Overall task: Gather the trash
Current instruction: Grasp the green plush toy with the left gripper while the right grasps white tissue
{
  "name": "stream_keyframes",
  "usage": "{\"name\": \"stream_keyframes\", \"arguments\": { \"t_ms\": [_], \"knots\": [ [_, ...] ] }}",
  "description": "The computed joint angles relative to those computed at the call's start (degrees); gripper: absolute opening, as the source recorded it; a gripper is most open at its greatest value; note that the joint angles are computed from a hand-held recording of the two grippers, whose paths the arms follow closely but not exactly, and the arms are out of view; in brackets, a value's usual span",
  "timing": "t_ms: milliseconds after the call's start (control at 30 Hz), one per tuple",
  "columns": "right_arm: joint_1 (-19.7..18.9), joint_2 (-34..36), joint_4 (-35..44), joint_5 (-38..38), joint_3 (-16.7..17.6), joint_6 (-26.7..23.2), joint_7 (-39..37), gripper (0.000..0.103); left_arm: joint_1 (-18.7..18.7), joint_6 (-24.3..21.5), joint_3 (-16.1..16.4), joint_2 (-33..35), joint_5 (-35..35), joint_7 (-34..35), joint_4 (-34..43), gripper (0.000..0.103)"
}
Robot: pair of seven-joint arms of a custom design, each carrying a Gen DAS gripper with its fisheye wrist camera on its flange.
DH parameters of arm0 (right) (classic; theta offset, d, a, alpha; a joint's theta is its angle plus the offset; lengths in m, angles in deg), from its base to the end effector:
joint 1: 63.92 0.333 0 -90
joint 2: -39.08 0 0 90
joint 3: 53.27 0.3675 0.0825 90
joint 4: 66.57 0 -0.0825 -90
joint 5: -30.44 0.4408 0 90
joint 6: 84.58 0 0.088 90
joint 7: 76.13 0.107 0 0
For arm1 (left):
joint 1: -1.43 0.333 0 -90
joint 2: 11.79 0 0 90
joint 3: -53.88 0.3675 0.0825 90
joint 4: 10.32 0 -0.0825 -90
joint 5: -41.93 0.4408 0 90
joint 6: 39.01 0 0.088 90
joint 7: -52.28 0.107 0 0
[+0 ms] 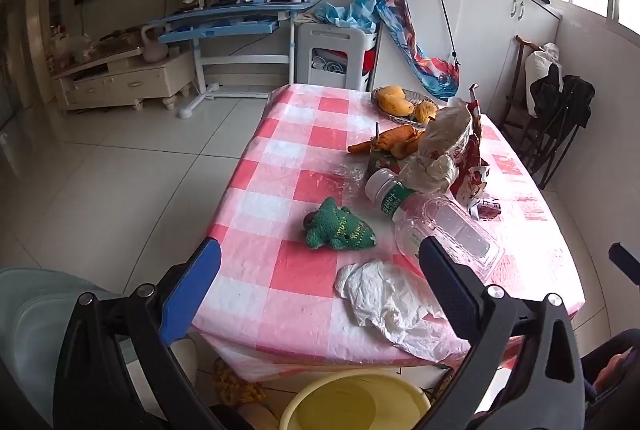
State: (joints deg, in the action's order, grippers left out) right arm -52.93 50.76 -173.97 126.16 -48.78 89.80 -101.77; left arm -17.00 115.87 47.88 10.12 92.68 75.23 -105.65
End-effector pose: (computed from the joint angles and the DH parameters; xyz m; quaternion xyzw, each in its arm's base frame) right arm 0.6740 0.1036 0.4706 -0.7716 0.3757 -0.3422 0.3826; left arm 0.6970 -0.3333 0.4750 -0.6688 0.6203 -0.3008 0.2782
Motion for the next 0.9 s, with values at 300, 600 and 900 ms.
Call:
{"name": "stream_keyframes", "arguments": {
  "t_ms": [300, 600, 900],
  "knots": [
    [-0.8, 0.3, -2.3, -16.8, 0.9, -6.4, 13.6, 0.076, 0.8, -8.1, -0.7, 1.9, -4.9, 1.4, 2.3, 0.096],
    [-2.3, 3.6, 0.7, -31.3, 1.5, -17.3, 29.9, 0.066, 1.6, -8.1, -1.2, 5.0, -8.0, 5.2, 5.3, 0.096],
    [-0.3, 10.5, 7.5, -46.7, 0.0, -18.9, 45.8, 0.066, 0.6, -16.3, -2.0, 16.1, -14.9, 21.1, 21.6, 0.096]
  ]
}}
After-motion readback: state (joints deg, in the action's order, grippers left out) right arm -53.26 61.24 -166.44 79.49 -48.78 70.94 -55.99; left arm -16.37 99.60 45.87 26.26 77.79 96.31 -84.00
